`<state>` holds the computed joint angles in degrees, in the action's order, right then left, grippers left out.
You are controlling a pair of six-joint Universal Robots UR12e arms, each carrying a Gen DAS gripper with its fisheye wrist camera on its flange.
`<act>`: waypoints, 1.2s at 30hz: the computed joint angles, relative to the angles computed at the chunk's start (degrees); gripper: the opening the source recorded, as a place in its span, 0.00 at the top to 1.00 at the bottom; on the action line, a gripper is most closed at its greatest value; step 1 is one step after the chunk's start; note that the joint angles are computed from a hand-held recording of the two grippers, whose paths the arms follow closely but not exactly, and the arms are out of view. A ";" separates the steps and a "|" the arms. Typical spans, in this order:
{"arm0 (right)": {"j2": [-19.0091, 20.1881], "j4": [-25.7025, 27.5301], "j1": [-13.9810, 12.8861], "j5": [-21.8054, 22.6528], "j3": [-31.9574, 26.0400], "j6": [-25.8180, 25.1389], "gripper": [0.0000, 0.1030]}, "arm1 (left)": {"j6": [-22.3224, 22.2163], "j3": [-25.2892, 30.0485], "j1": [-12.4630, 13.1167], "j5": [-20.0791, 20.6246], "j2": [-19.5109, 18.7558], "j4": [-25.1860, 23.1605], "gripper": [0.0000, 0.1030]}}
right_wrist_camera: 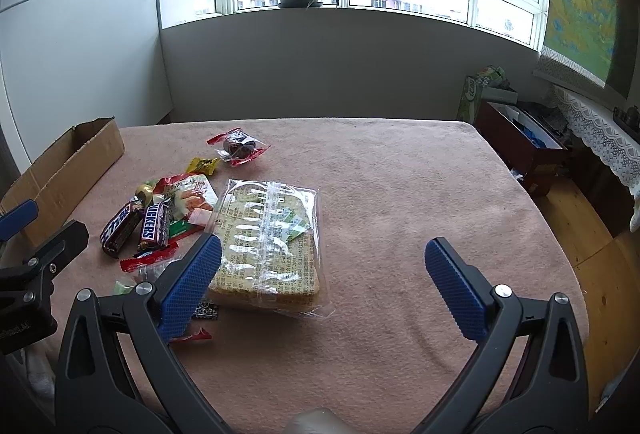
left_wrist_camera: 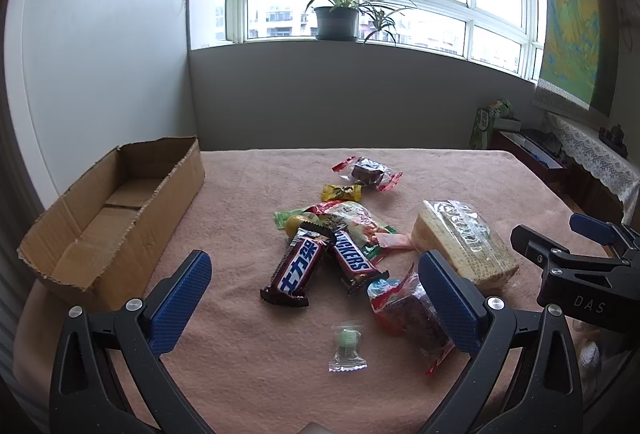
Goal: Organize snacks
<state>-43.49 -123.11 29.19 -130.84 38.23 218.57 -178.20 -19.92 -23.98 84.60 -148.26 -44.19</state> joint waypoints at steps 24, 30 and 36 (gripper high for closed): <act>0.19 -0.14 -0.08 0.70 -0.23 -0.06 0.00 | 0.14 -0.07 -0.03 0.14 -0.05 0.29 0.00; 0.05 -0.11 -0.27 1.46 0.06 0.14 0.00 | 0.09 -0.33 0.01 0.07 0.08 0.47 0.00; -0.11 -0.51 -0.37 1.84 0.42 0.28 0.00 | 0.33 -0.23 0.02 -0.09 0.07 0.37 0.00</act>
